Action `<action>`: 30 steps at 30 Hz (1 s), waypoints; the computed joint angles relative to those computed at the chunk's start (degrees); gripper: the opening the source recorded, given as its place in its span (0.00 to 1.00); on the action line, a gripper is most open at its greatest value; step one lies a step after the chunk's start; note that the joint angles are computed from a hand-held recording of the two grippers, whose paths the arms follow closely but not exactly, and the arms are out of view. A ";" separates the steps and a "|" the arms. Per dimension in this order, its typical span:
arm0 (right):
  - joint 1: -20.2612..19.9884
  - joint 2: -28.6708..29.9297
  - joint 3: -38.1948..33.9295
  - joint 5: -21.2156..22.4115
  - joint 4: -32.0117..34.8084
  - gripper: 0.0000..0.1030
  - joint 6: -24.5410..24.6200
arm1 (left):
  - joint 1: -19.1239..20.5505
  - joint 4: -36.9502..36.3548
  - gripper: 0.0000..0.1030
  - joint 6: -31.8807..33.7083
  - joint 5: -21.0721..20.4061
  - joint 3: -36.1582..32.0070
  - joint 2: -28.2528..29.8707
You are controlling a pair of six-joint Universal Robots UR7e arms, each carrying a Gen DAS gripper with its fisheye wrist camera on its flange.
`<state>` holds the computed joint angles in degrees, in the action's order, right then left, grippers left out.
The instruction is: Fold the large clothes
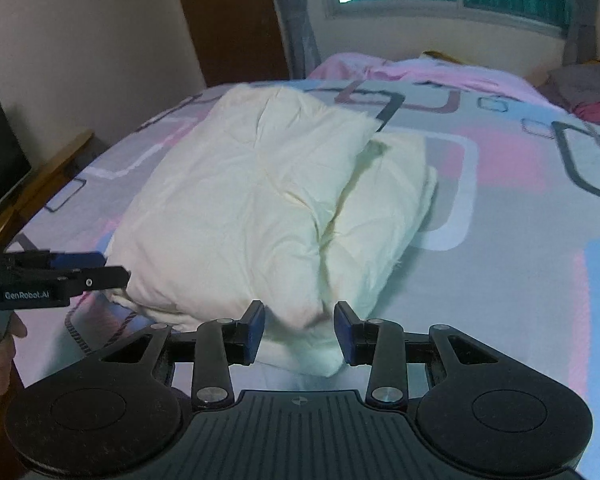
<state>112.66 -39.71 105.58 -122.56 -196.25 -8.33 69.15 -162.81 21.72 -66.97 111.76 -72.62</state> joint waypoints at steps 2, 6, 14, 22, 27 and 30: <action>0.74 -0.48 1.03 -0.42 -1.81 0.37 0.19 | -0.69 -1.30 0.58 0.23 0.22 1.01 -0.70; 1.69 0.04 0.20 -1.38 -3.20 0.37 -0.44 | -1.58 -3.02 0.58 0.88 0.20 1.84 -1.03; 0.15 3.70 -7.54 -1.98 5.06 0.37 -0.15 | -1.49 -0.61 0.61 0.47 1.44 -2.33 3.60; 2.66 -0.82 1.31 -3.53 -1.92 0.37 2.31 | -4.80 -3.42 0.61 0.73 4.16 4.68 -3.24; 7.87 -5.79 10.23 -6.27 -7.06 0.38 5.38 | -10.99 -6.99 0.87 -0.01 7.86 15.10 -13.88; 11.95 -6.54 12.89 -11.17 -8.82 0.89 6.66 | -16.13 -14.03 1.00 -1.15 13.83 21.89 -18.58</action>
<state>124.61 -46.24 118.47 -133.73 -205.08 -1.67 53.02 -176.84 20.57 -53.14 133.64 -91.20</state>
